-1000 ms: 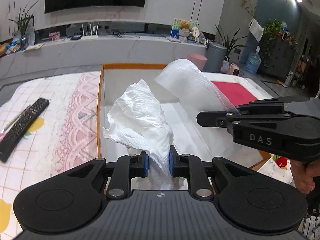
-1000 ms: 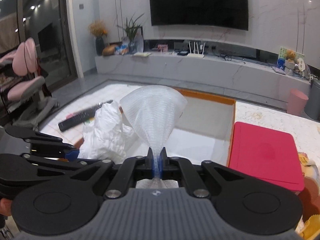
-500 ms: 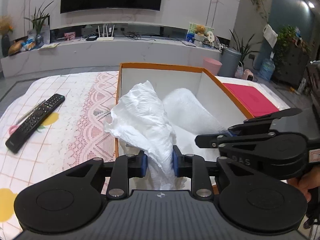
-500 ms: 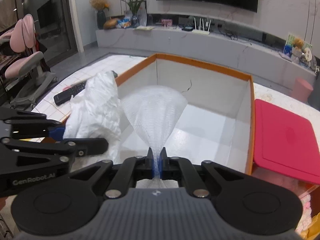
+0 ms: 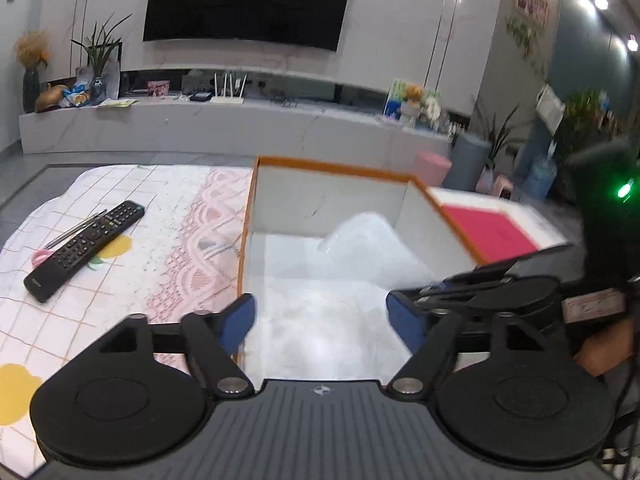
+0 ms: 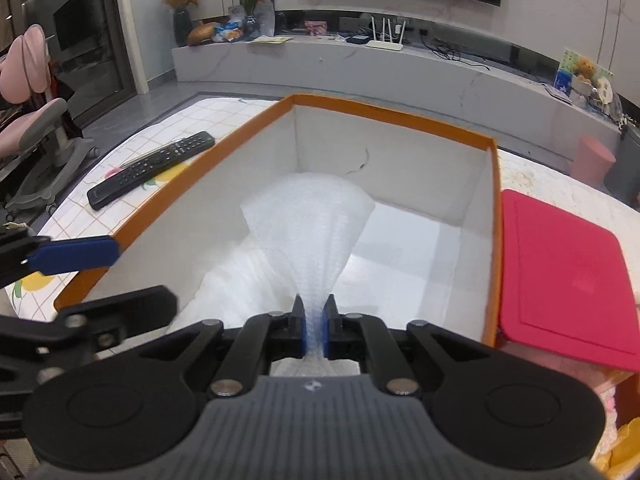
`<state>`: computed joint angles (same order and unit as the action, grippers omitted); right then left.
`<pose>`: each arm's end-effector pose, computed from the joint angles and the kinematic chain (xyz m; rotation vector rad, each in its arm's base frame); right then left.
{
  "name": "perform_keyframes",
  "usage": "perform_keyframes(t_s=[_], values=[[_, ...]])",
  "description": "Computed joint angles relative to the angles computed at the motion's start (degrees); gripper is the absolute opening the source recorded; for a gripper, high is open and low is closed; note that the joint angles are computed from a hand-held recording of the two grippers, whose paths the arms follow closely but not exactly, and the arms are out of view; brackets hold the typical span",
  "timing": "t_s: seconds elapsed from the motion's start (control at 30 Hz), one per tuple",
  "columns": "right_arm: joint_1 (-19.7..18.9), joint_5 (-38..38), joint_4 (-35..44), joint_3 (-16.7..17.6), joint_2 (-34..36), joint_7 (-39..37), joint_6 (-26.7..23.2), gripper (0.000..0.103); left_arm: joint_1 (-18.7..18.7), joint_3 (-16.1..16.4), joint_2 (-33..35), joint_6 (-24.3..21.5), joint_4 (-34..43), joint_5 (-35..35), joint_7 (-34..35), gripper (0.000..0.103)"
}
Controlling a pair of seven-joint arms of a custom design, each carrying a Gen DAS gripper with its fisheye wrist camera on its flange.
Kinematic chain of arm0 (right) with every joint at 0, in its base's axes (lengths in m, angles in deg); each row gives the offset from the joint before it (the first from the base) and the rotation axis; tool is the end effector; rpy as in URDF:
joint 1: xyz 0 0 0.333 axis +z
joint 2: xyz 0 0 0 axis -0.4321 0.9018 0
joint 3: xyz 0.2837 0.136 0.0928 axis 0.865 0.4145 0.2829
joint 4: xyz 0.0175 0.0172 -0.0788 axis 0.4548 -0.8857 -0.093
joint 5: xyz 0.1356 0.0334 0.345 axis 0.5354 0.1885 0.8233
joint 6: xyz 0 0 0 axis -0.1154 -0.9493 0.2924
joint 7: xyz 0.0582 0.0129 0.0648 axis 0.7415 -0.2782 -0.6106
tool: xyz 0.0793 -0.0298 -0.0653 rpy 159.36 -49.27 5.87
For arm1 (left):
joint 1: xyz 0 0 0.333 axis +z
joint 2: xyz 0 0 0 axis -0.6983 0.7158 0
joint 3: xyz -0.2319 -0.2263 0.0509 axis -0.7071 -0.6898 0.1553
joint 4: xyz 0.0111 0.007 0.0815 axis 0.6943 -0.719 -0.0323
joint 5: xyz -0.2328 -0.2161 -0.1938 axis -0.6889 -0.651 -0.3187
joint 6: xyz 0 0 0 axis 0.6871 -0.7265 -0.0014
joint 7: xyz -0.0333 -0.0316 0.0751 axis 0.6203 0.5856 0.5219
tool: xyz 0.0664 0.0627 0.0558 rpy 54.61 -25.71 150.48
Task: Organize soft objects
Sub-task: 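Open both tools to drop the bag and bubble wrap into the orange box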
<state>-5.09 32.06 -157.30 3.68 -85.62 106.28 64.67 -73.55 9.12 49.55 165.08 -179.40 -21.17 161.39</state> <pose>0.4472 0.2668 0.6224 -1.9784 1.5344 -0.4898 0.3751 -0.1137 0.5528 -1.5015 1.9197 -1.2086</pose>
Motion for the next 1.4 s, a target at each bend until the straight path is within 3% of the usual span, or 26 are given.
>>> perform_keyframes(t_s=[0.1, 0.23, 0.3, 0.5, 0.57, 0.67, 0.77, 0.9, 1.03, 1.23, 1.33, 1.4], values=[[0.21, 0.85, 0.14, -0.36, -0.39, -1.07, -0.79, 0.005, -2.20, 1.69, -1.91, 2.90, -0.94, -0.64, 0.23, 0.093], [0.90, 3.96, 0.28, -1.26, -0.81, -4.58, -1.70, 0.005, 3.62, -2.23, -1.73, 6.02, -1.23, 0.38, -5.63, 0.102], [0.88, 4.58, 0.78, -1.23, -0.71, -5.52, -2.59, 0.005, 4.04, -1.54, -1.11, 6.50, -0.94, 0.88, -7.82, 0.102], [0.99, 5.18, 2.48, -0.69, 0.25, -6.37, -4.29, 0.009, -2.53, 5.38, -1.75, 6.13, -0.76, 3.39, -7.47, 0.102], [1.24, 5.22, 3.12, -0.50, 0.81, -6.77, -4.62, 0.010, -7.19, 9.72, -3.04, 5.22, -0.67, 3.51, -5.98, 0.102], [1.81, 4.89, 3.84, -0.14, 1.59, -7.79, -4.84, 0.011, -17.19, 18.37, -6.97, 3.01, -0.33, 1.25, -1.15, 0.102], [2.14, 3.99, 5.05, 0.28, 2.84, -7.62, -5.72, 0.011, -20.61, 20.83, -8.75, 5.64, -1.15, -0.70, 0.76, 0.102], [2.33, 3.60, 5.68, 0.36, 3.65, -4.93, -6.03, 0.011, -23.85, 24.73, -10.44, 3.22, -0.22, -1.86, 2.43, 0.102], [2.66, 4.43, 5.43, 0.11, 3.19, -3.98, -5.39, 0.011, -22.64, 25.12, -9.26, 1.20, 1.35, -5.45, 3.02, 0.102], [2.97, 3.16, 4.80, 0.54, 2.33, -4.04, -4.77, 0.011, -21.79, 25.10, -9.79, 3.37, 1.38, -8.94, 3.57, 0.102], [2.77, 2.45, 4.68, 0.55, 2.25, -3.71, -4.68, 0.026, -20.60, 24.31, -8.78, 3.22, 1.39, -9.07, 3.16, 0.102], [2.03, -0.31, 4.70, 1.04, 2.23, -1.16, -4.79, 0.028, -20.05, 24.04, -7.90, 2.74, 1.64, -9.08, 3.19, 0.102]])
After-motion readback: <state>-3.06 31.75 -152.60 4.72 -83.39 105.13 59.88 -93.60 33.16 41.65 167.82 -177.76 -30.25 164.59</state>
